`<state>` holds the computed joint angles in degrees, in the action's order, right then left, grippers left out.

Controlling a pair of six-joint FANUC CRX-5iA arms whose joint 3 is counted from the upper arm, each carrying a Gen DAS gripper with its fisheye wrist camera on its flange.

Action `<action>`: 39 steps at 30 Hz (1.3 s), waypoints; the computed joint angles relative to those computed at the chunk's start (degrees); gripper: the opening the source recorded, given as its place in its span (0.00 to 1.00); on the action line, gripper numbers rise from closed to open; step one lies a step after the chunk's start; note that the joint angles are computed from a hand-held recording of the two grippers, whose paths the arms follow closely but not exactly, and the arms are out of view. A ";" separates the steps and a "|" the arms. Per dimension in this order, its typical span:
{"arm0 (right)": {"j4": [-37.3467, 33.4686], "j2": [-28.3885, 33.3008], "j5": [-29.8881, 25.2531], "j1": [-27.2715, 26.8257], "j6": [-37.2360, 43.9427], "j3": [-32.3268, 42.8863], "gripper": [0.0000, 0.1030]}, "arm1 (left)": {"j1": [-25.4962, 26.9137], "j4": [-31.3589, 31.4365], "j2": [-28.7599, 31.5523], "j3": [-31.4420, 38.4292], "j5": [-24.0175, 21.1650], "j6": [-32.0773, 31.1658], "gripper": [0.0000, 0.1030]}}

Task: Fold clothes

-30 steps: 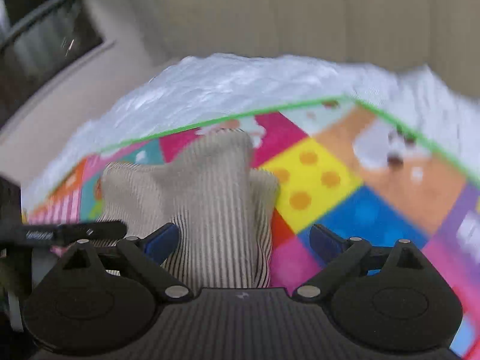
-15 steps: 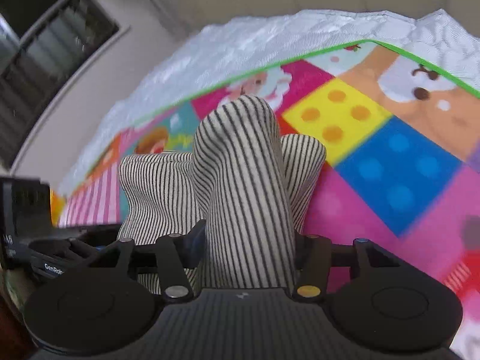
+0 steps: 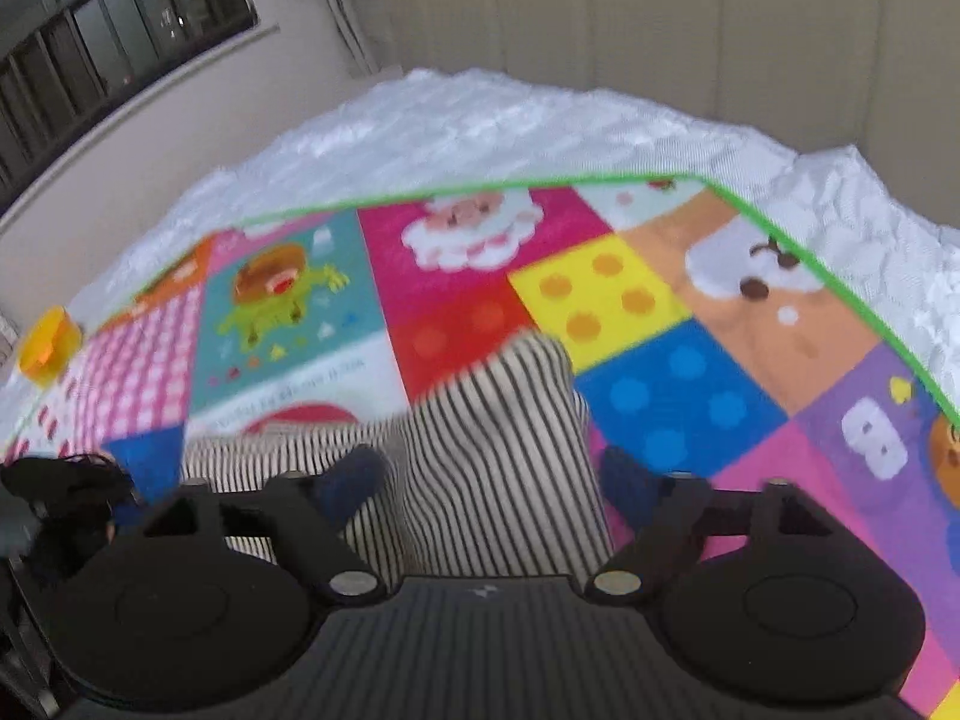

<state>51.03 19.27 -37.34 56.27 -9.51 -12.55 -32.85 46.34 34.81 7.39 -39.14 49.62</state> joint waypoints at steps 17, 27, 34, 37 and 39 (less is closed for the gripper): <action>-1.85 6.86 -8.67 -0.49 4.38 5.25 0.09 | 0.94 -1.53 10.12 12.37 7.16 2.53 0.87; -2.95 1.96 -14.27 3.35 -10.04 2.87 0.72 | 1.72 3.01 10.02 10.15 4.86 -1.05 0.94; -4.72 -5.33 -2.56 5.65 -37.47 -6.73 0.84 | 1.57 2.43 9.26 9.48 5.23 -1.34 0.94; -2.72 -4.11 3.23 4.21 -43.93 -8.67 0.73 | 1.81 3.75 9.52 9.48 3.66 -1.98 0.94; -4.91 -1.85 2.29 3.58 -38.52 -6.11 0.67 | 1.87 4.94 9.58 9.09 2.78 -2.72 0.94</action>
<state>46.12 17.42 -35.05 59.85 -48.03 -18.66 -30.98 51.28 44.38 16.48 -36.37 46.89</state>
